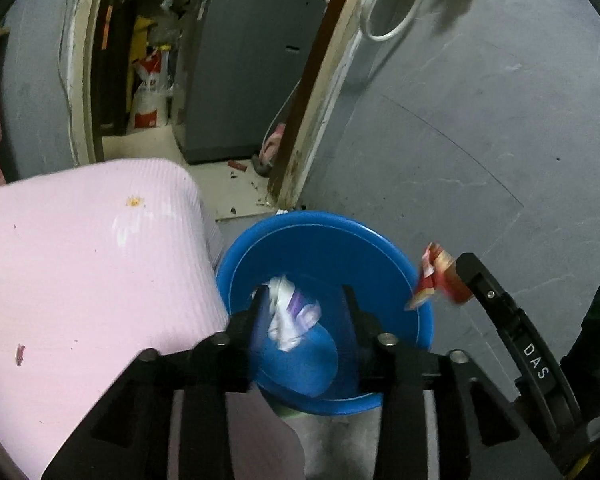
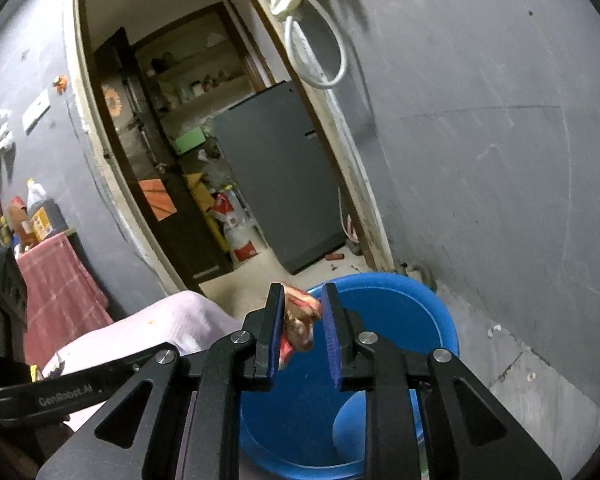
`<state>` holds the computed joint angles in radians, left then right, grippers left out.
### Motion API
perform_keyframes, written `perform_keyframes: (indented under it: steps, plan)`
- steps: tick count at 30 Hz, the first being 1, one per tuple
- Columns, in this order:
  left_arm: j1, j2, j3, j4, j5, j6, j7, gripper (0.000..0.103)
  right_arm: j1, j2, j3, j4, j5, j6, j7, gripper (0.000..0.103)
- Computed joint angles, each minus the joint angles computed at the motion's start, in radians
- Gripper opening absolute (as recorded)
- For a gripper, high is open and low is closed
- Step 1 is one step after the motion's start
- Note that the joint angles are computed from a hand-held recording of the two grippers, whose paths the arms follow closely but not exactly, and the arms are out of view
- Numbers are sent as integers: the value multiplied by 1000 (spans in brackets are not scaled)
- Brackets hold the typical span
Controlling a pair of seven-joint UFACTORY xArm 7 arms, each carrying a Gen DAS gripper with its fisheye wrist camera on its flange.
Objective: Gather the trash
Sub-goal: 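Carry the wrappers over the blue basin and open both grippers to drop them, then return both tools to the trash pile on the table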
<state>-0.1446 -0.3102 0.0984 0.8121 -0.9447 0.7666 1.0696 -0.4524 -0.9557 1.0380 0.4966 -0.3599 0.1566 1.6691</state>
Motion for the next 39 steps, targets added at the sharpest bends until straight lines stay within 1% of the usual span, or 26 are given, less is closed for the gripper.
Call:
perform_keyframes:
  steps: [5, 8, 12, 14, 16, 17, 18, 19, 20, 21, 22, 23, 24, 26, 27, 33, 34, 39]
  plan:
    - [11, -1, 2, 2, 15, 7, -23, 37, 11, 8, -13, -11, 4, -2, 6, 20]
    - [17, -17, 13, 2, 13, 15, -28, 38, 15, 6, -15, -8, -1, 2, 4, 30]
    - [19, -63, 35, -12, -21, -2, -2, 51, 6, -6, -9, 6, -11, 9, -2, 33]
    - [21, -91, 52, -20, -39, -17, 17, 54, -1, -22, -2, 15, -17, 12, -5, 40]
    - [25, -118, 70, -26, -50, -35, 33, 59, -15, -52, 10, 25, -19, 5, 0, 53]
    - [28, -136, 82, -34, -59, -48, 46, 63, -22, -64, 15, 28, -19, 0, 0, 54]
    - [28, -147, 94, -38, -68, -58, 58, 66, -27, -85, 20, 33, -19, -4, 0, 58]
    - [29, -160, 108, -41, -79, -69, 71, 68, -35, -96, 26, 41, -17, -7, -3, 67]
    - [29, -171, 119, -43, -89, -79, 80, 74, -41, -112, 31, 47, -15, -10, -5, 72]
    - [31, -185, 135, -47, -103, -92, 93, 80, -50, -137, 40, 56, -12, -17, -2, 80]
    - [31, -197, 149, -49, -115, -101, 104, 82, -58, -161, 47, 62, -8, -27, -1, 83]
    - [32, -210, 165, -53, -132, -113, 121, 87, -65, -175, 52, 69, -2, -35, -5, 84]
    - [32, -220, 181, -56, -148, -125, 138, 91, -76, -193, 58, 83, 1, -46, -11, 88]
    - [36, -242, 210, -59, -179, -156, 175, 96, -97, -221, 68, 114, 10, -57, -30, 96]
    - [38, -252, 222, -61, -191, -171, 192, 98, -109, -238, 74, 129, 15, -63, -39, 103]
    - [51, -284, 310, -54, -249, -231, 301, 101, -194, -310, 107, 232, 60, -130, -104, 103]
    - [54, -298, 317, -70, -258, -242, 321, 101, -206, -316, 113, 249, 69, -134, -117, 103]
    - [78, -301, 385, -55, -258, -252, 379, 101, -273, -320, 153, 334, 118, -174, -170, 103]
